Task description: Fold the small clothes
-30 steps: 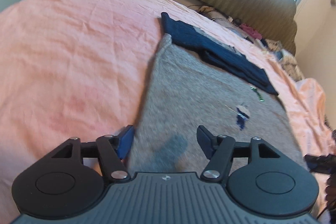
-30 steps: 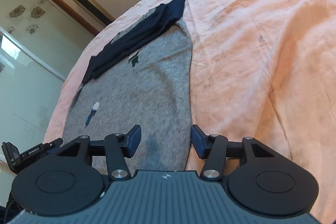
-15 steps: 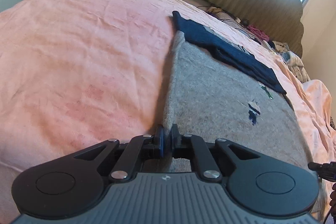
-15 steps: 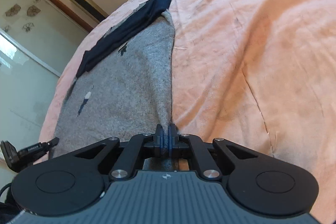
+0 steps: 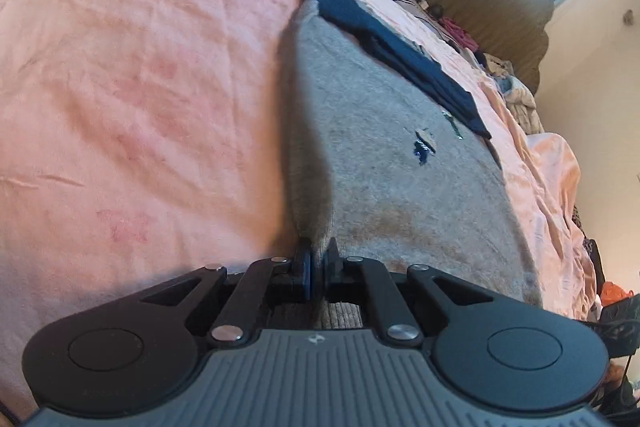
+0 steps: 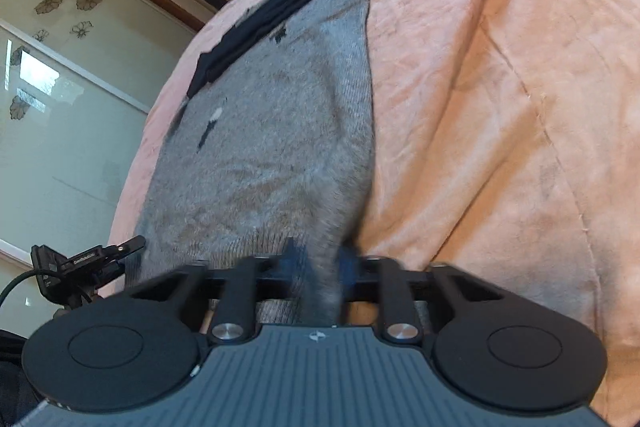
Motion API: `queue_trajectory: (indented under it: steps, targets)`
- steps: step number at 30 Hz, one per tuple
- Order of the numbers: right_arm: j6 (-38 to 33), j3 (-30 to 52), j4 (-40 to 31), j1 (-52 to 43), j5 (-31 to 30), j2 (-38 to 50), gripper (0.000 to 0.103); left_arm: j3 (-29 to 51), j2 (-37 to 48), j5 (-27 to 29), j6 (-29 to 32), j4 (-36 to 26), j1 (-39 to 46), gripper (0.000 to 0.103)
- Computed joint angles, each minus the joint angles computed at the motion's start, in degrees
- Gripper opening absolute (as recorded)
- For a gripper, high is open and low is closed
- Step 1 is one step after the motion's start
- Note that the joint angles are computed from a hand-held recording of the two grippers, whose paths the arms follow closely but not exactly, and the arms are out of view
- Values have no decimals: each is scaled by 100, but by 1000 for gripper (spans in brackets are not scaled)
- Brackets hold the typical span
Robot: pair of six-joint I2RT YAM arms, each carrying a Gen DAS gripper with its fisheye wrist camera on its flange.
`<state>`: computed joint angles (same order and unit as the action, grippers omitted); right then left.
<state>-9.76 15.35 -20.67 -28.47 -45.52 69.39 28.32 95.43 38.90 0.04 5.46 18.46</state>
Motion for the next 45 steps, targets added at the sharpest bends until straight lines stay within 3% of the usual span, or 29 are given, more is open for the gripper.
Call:
queue_trajectory:
  steps: [3, 5, 8, 9, 10, 11, 12, 13, 14, 16, 18, 20, 24, 25, 26, 27, 28, 29, 33, 34, 36, 38, 42, 45]
  targets:
    - [-505, 133, -691, -546, 118, -545, 12, -202, -578, -90, 394, -175, 165, 4]
    - [-998, 255, -1046, -1085, 66, -440, 12, -249, -707, -135, 777, -344, 343, 4]
    - [-1152, 255, -938, -1167, 15, 67, 15, -59, -354, -52, 1158, -761, 593, 5]
    - [-1054, 269, -967, -1102, 6, -52, 21, -39, -459, -27, 1153, -901, 666, 6]
    - [-795, 266, -930, -1031, 26, -322, 36, -52, -633, -88, 1077, -947, 669, 7]
    - [-450, 222, -797, -996, 28, -696, 60, -98, -820, -136, 951, -853, 647, 10]
    - [80, 166, -432, -885, 24, -1042, 70, -189, -1035, -171, 702, -535, 556, 13]
    - [583, 154, 62, -693, 35, -1125, 81, -212, -1117, -192, 426, -194, 406, 26]
    - [1058, 211, 681, -394, 124, -958, 81, -178, -1091, -247, 114, 161, 175, 50]
    - [2133, 413, 2144, 646, 824, -276, 81, -51, -821, -745, -663, 1130, -590, 80]
    - [2708, 832, 3271, 1577, 1494, 737, 83, 179, -289, -1330, -1130, 1992, -1306, 80]
    - [3124, 1511, 3955, 2270, 1981, 1855, 88, 812, 433, -1915, -1419, 2106, -1966, 80]
    - [3330, 2993, 4129, 3029, 2875, 3676, 91, 1668, 1625, -2947, -1361, 2175, -2726, 80]
    - [3206, 3189, 4091, 3115, 3102, 3948, 91, 1637, 1799, -3109, -1230, 2375, -2777, 80]
    - [2928, 3096, 4443, 3206, 3430, 4140, 90, 1330, 1890, -3312, -1002, 3053, -2834, 82]
    - [2530, 2766, 5186, 3278, 3793, 4239, 91, 1233, 1925, -3459, -885, 3193, -2862, 82]
    - [2049, 2622, 5459, 3388, 4363, 4354, 94, 1135, 1896, -3340, -857, 3309, -2798, 83]
    - [1677, 2564, 5476, 3389, 4561, 4356, 93, 1076, 1888, -3209, -917, 3383, -2712, 87]
    - [1530, 2526, 5645, 2689, 3427, 4390, 93, 1120, 1954, -2846, -993, 3425, -2560, 97]
    - [1334, 2621, 5473, 2706, 3574, 4387, 94, 1152, 1959, -2844, -929, 3364, -2579, 101]
    - [1500, 2986, 4683, 3057, 4966, 4377, 103, 1215, 1929, -2955, -818, 3209, -2678, 102]
    - [1798, 2904, 4447, 3293, 5332, 4081, 99, 1193, 1924, -2963, -827, 3233, -2681, 102]
    - [1905, 2167, 5053, 3962, 5000, 3293, 103, 1203, 1927, -2970, -855, 3228, -2690, 103]
    - [1551, 2531, 4559, 4535, 5078, 3537, 103, 1252, 1910, -3147, -744, 3097, -2782, 103]
